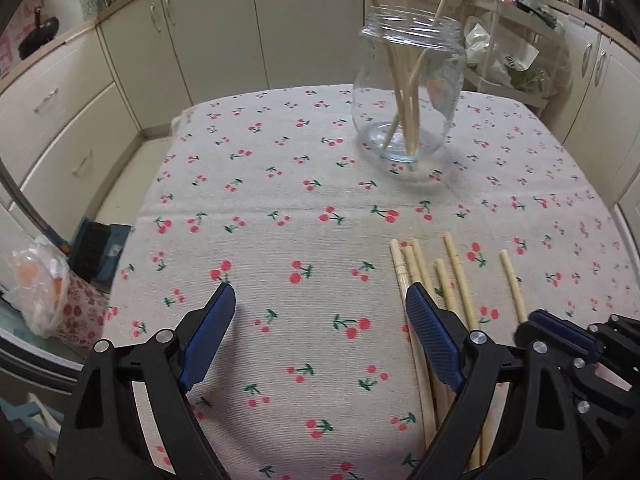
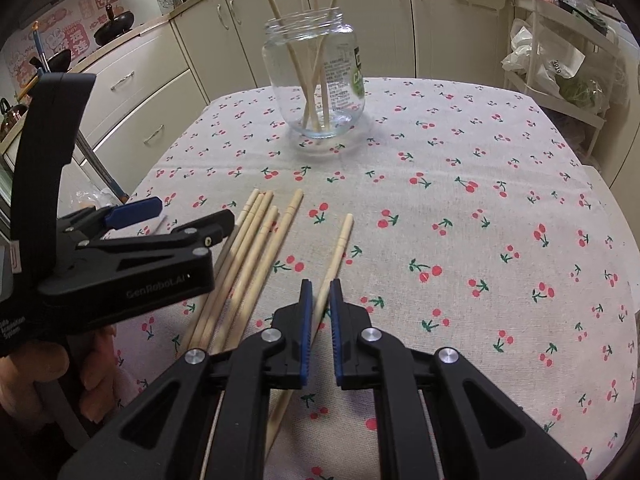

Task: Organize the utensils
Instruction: 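Move both open tools back to the wooden sticks on the cloth, then grasp a wooden stick with the left tool while the right tool grasps another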

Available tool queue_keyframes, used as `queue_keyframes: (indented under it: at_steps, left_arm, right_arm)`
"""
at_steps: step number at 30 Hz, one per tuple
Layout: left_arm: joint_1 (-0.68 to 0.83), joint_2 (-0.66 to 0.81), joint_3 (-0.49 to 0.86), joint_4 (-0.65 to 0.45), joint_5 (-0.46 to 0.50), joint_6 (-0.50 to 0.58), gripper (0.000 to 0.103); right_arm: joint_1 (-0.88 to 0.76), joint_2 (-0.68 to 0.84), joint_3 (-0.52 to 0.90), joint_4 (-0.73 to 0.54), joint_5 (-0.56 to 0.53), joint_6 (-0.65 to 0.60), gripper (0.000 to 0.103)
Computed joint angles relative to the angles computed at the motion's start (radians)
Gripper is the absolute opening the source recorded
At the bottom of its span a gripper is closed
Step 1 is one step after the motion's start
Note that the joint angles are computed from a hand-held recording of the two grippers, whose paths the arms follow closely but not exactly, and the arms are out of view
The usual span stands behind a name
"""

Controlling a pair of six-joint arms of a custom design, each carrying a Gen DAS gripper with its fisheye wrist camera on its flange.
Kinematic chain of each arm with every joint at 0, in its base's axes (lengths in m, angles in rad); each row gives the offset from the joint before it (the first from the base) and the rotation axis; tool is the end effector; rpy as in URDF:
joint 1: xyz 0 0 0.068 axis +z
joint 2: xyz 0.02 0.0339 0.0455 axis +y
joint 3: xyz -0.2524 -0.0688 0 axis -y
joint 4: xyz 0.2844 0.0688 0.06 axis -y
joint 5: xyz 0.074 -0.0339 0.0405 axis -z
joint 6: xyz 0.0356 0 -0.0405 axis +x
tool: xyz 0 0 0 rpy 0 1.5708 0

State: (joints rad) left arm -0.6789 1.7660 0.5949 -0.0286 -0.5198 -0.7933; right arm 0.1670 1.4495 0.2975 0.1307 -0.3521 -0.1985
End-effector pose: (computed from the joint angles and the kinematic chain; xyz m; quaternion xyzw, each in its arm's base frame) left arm 0.2235 -0.1576 0.0247 -0.1016 0.9456 0.0675 0.3017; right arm 0.2110 0.0480 0.0370 -0.2189 0.9232 0.1643 0.2697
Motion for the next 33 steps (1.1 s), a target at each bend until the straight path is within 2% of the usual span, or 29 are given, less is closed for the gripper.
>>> queue_keyframes:
  at_steps: [3,5,14,20,25,29,31,33]
  left_arm:
    - [0.011,0.014,0.012,-0.004,0.043,0.017,0.078]
    - [-0.006,0.027,0.027,-0.014,0.017,0.013,0.078]
    - [-0.009,-0.044,0.011,-0.037,0.04,0.012,0.075]
    - [-0.001,0.014,0.05,-0.036,0.063,0.034,0.075]
    - [0.016,0.042,0.063,-0.015,0.077,0.049,0.068]
    - [0.035,0.05,0.082,-0.005,0.105,0.073,0.056]
    - [0.038,0.055,0.091,-0.004,0.106,0.085,0.042]
    - [0.042,0.053,0.095,0.002,0.122,0.106,0.022]
  right_arm:
    - [0.007,0.014,0.014,-0.001,0.01,0.004,0.01]
    - [0.018,0.03,0.029,0.001,0.019,0.012,0.01]
    - [0.0,0.04,0.04,-0.013,0.003,-0.004,0.01]
    - [-0.002,0.037,0.04,-0.02,0.004,-0.008,0.01]
    - [0.027,0.063,0.074,-0.032,0.043,-0.007,0.01]
    - [0.054,0.086,0.105,-0.046,0.078,-0.009,0.01]
    - [0.062,0.088,0.109,-0.05,0.09,-0.019,0.01]
    - [0.077,0.079,0.098,-0.038,0.115,-0.036,0.009]
